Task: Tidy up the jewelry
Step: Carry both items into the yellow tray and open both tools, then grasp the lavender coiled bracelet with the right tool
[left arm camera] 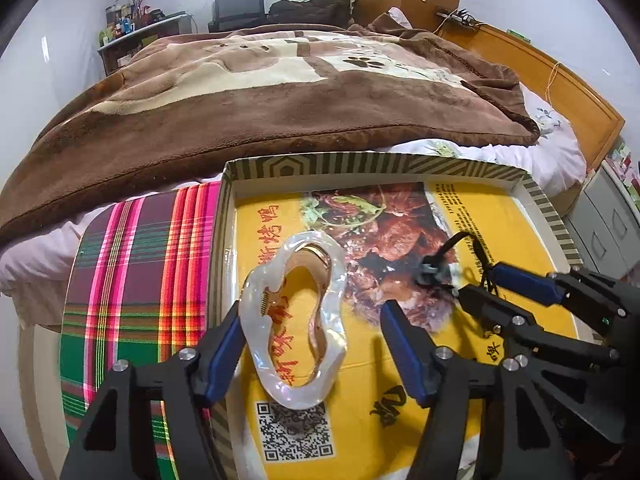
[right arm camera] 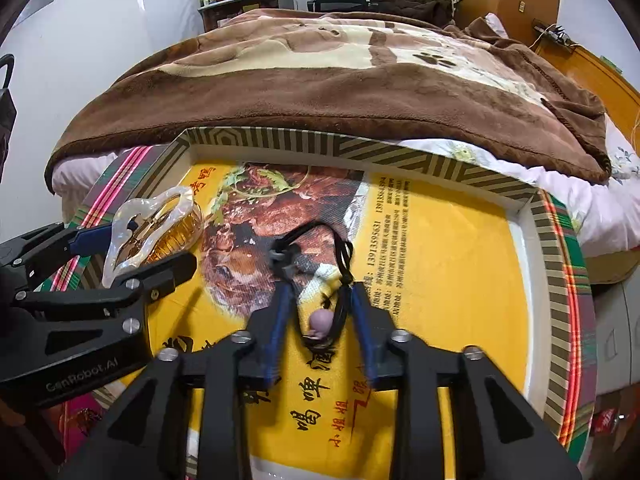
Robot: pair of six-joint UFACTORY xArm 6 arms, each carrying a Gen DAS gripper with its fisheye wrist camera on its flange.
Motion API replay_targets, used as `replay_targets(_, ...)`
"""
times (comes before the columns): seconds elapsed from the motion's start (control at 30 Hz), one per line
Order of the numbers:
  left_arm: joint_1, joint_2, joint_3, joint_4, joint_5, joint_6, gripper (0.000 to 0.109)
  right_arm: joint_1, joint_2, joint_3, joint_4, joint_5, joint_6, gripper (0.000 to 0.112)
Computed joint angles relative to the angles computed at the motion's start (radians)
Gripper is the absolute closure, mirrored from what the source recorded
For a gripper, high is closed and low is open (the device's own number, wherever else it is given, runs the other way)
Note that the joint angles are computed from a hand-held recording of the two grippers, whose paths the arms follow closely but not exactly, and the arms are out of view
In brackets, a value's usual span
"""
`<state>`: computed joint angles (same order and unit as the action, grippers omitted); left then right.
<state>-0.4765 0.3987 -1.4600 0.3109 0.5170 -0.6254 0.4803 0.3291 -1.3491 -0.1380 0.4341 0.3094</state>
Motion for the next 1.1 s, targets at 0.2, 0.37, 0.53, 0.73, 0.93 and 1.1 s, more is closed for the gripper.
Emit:
replay_targets(0.2, 0.001, -0.085, 0.087, 0.059, -0.032, -0.073, 0.032, -0.001, -0.068, 0.068, 0.013, -0.038, -0.004, 0.066)
replay_targets(0.37, 0.003, -0.205, 0.207, 0.124, -0.054, -0.143, 0.031, 0.002, -0.160, 0.158, 0.003, -0.078, 0.006, 0.066)
replay_targets(0.53, -0.010, -0.334, 0.325, 0.216, -0.032, -0.240, 0.031, 0.014, -0.271, 0.260, -0.031, -0.107, 0.047, 0.066)
replay_targets(0.73, -0.029, -0.493, 0.477, 0.259, -0.041, -0.322, 0.031, 0.042, -0.394, 0.378, -0.068, -0.124, 0.088, 0.066)
replay_targets(0.93, -0.058, -0.639, 0.617, 0.315, -0.037, -0.409, 0.031, 0.094, -0.507, 0.525, 0.014, -0.158, 0.021, 0.066)
replay_targets(1.1, -0.077, -0.741, 0.720, 0.331, -0.041, -0.474, 0.031, 0.148, -0.555, 0.615, 0.130, -0.173, -0.076, 0.066)
